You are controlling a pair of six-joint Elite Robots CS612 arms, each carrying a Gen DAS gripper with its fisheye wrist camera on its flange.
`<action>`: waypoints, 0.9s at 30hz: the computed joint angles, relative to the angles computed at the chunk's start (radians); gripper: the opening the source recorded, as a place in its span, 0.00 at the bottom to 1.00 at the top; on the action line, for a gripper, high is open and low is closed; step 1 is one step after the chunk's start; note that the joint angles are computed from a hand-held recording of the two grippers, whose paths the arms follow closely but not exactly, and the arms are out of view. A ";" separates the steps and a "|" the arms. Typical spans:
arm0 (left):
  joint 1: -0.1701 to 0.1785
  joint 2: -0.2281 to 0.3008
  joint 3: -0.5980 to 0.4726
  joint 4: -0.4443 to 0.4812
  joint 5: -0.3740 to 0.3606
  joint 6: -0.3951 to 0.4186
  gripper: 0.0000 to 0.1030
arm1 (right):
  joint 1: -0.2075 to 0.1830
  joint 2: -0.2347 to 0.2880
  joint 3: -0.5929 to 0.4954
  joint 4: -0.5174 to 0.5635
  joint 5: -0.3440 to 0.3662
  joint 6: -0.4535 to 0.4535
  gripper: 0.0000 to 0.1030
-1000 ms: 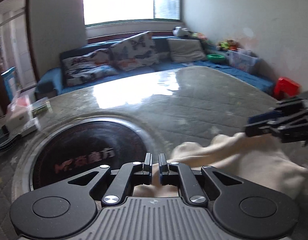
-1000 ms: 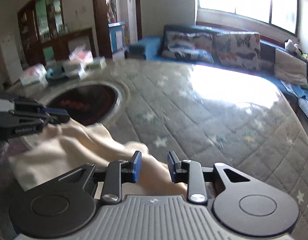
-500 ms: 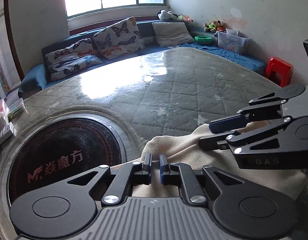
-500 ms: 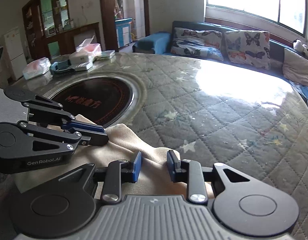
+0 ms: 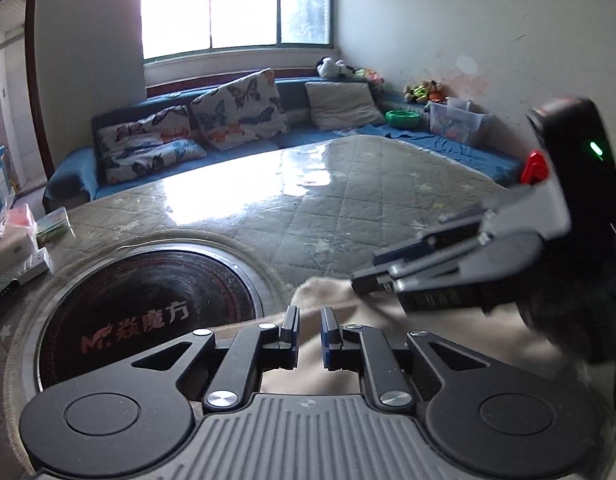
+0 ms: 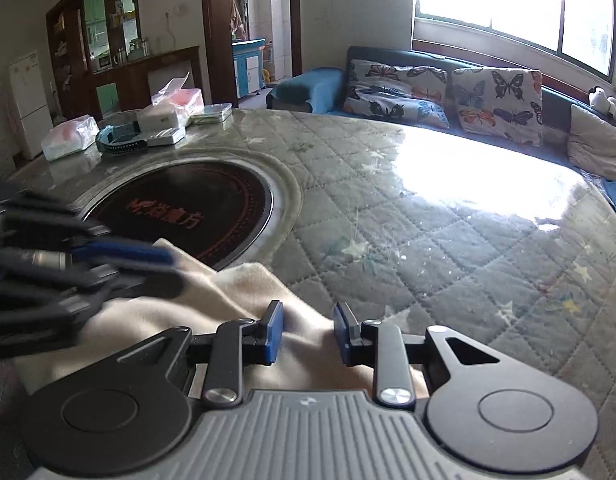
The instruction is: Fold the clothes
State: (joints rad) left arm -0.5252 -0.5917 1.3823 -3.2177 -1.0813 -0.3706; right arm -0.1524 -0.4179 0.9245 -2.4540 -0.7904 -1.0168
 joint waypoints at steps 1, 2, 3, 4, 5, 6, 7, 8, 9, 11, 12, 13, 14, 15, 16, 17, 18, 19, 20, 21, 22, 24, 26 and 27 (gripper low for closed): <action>-0.006 -0.009 0.022 -0.019 0.002 0.008 0.12 | -0.002 -0.003 0.002 0.005 0.016 -0.010 0.26; -0.010 -0.015 0.041 -0.038 0.000 0.016 0.12 | -0.003 -0.008 0.008 0.021 0.031 -0.032 0.25; -0.014 -0.020 0.060 -0.057 -0.002 0.023 0.12 | -0.005 -0.014 0.015 0.041 0.046 -0.058 0.25; -0.018 -0.023 0.071 -0.064 -0.003 0.025 0.12 | -0.007 -0.021 0.021 0.062 0.061 -0.085 0.25; -0.020 -0.025 0.080 -0.068 -0.003 0.025 0.12 | -0.005 -0.027 0.029 0.078 0.066 -0.114 0.25; -0.022 -0.026 0.085 -0.060 0.001 0.015 0.12 | -0.002 -0.032 0.037 0.092 0.067 -0.144 0.25; -0.022 -0.026 0.088 -0.042 0.007 -0.005 0.12 | 0.001 -0.038 0.045 0.106 0.068 -0.173 0.24; -0.021 -0.026 0.090 -0.032 0.010 -0.021 0.12 | 0.004 -0.041 0.049 0.109 0.063 -0.177 0.24; -0.020 -0.025 0.093 -0.025 0.011 -0.040 0.12 | 0.011 -0.040 0.050 0.110 0.049 -0.176 0.24; -0.017 -0.024 0.098 -0.011 0.017 -0.069 0.14 | 0.019 -0.034 0.048 0.092 0.027 -0.164 0.24; -0.016 -0.023 0.103 -0.021 0.020 -0.073 0.14 | 0.022 -0.031 0.046 0.082 0.021 -0.155 0.24; -0.016 -0.024 0.107 -0.029 0.017 -0.080 0.14 | 0.025 -0.027 0.043 0.071 0.016 -0.145 0.24; -0.013 -0.028 0.112 -0.038 0.010 -0.099 0.14 | 0.027 -0.028 0.042 0.074 0.013 -0.135 0.24; -0.011 -0.031 0.117 -0.047 0.003 -0.117 0.14 | 0.026 -0.034 0.051 0.074 0.017 -0.133 0.24; -0.009 -0.034 0.122 -0.056 -0.001 -0.135 0.14 | 0.025 -0.037 0.056 0.075 0.022 -0.134 0.24; -0.009 -0.037 0.127 -0.069 0.012 -0.156 0.14 | 0.020 -0.043 0.062 0.076 0.036 -0.142 0.24; -0.008 -0.040 0.133 -0.080 0.025 -0.178 0.14 | 0.015 -0.050 0.071 0.079 0.047 -0.157 0.24; -0.007 -0.044 0.136 -0.070 0.041 -0.207 0.14 | 0.011 -0.058 0.080 0.084 0.056 -0.172 0.24; -0.005 -0.048 0.138 -0.059 0.055 -0.237 0.14 | 0.007 -0.065 0.089 0.088 0.065 -0.188 0.24; 0.001 -0.050 0.139 -0.049 0.051 -0.264 0.15 | -0.001 -0.079 0.101 0.128 0.080 -0.240 0.24; 0.006 -0.052 0.139 -0.038 0.046 -0.291 0.16 | -0.006 -0.091 0.112 0.163 0.087 -0.288 0.24; 0.017 -0.056 0.139 -0.018 0.036 -0.344 0.24 | -0.013 -0.111 0.133 0.219 0.093 -0.373 0.24; 0.028 -0.056 0.138 -0.022 0.016 -0.370 0.26 | -0.020 -0.137 0.163 0.312 0.096 -0.497 0.24; 0.033 -0.054 0.137 -0.034 0.003 -0.372 0.26 | -0.023 -0.150 0.176 0.361 0.095 -0.562 0.24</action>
State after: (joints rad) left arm -0.4922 -0.6455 1.5191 -3.2516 -1.0785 -0.7422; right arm -0.1751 -0.5683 1.1006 -2.0926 -0.6956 -1.5783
